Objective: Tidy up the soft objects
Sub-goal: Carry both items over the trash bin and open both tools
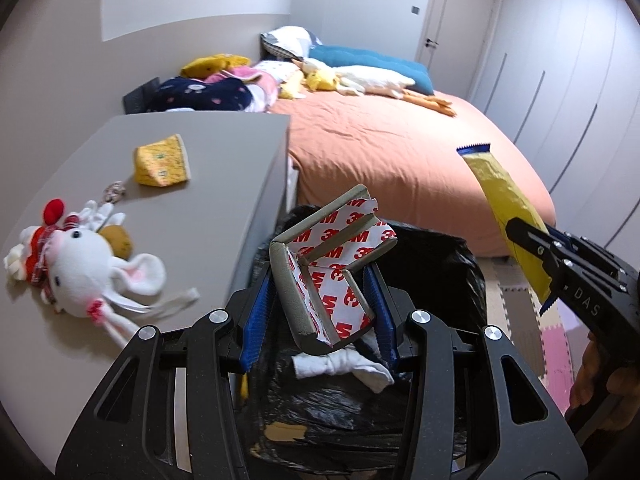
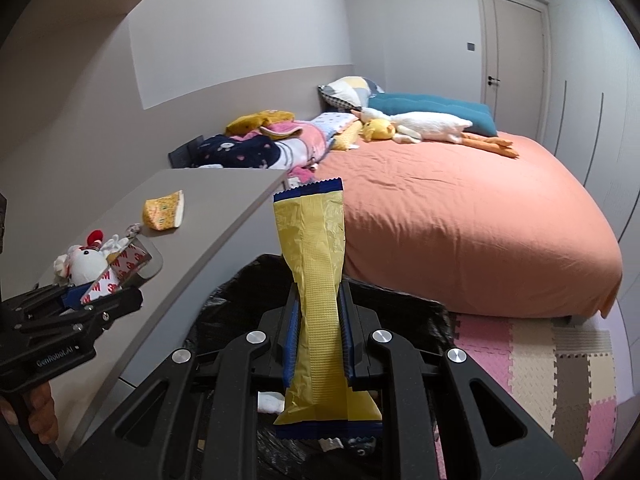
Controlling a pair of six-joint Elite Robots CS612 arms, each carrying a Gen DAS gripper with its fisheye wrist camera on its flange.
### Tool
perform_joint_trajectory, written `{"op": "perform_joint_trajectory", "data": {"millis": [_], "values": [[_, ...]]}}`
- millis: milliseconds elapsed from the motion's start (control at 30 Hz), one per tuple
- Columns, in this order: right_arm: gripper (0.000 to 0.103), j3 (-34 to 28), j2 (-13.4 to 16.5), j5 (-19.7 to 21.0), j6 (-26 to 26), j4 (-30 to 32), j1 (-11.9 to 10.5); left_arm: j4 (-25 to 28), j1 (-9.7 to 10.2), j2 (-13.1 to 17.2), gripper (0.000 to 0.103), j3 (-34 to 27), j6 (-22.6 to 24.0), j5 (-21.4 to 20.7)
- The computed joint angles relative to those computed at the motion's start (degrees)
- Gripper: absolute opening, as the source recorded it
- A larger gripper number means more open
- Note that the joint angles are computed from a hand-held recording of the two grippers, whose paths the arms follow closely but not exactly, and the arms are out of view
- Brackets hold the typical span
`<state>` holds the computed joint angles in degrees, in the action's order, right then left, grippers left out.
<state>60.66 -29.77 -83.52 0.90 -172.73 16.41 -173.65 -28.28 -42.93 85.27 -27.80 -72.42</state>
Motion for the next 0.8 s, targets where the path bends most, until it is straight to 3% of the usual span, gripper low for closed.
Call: {"op": "perform_joint_trajectory", "data": {"millis": [200, 233, 267, 300, 333, 467, 800], "values": [[0.019, 0.8, -0.4, -1.7, 1.7, 0.1, -0.7, 2.0, -0.39, 1.1, 0.046, -1.8, 2.0, -2.1], [0.028, 1.0, -0.4, -1.6, 2.2, 0.0, -0.8, 2.7, -0.4, 1.2, 0.051, -2.1, 2.8, -2.8], [0.053, 1.1, -0.5, -1.8, 3.4, -0.2, -1.0, 3.1, -0.43, 1.3, 0.06, -2.2, 3.2, -3.0], [0.065, 1.3, -0.5, -2.3, 4.5, -0.7, -1.1, 3.9, -0.51, 1.4, 0.09, -2.5, 3.6, -2.8], [0.075, 1.5, -0.5, -3.6, 5.8, -2.1, -1.1, 4.0, -0.79, 1.4, 0.097, -2.5, 4.5, -1.7], [0.078, 1.9, -0.6, -4.8, 7.2, -3.0, -1.2, 4.5, -1.56, 1.6, 0.097, -2.3, 7.4, 2.1], [0.078, 0.7, 0.2, -3.5, 6.4, -0.7, -1.0, 5.5, -0.31, 1.3, 0.097, -1.5, 2.3, 1.2]]}}
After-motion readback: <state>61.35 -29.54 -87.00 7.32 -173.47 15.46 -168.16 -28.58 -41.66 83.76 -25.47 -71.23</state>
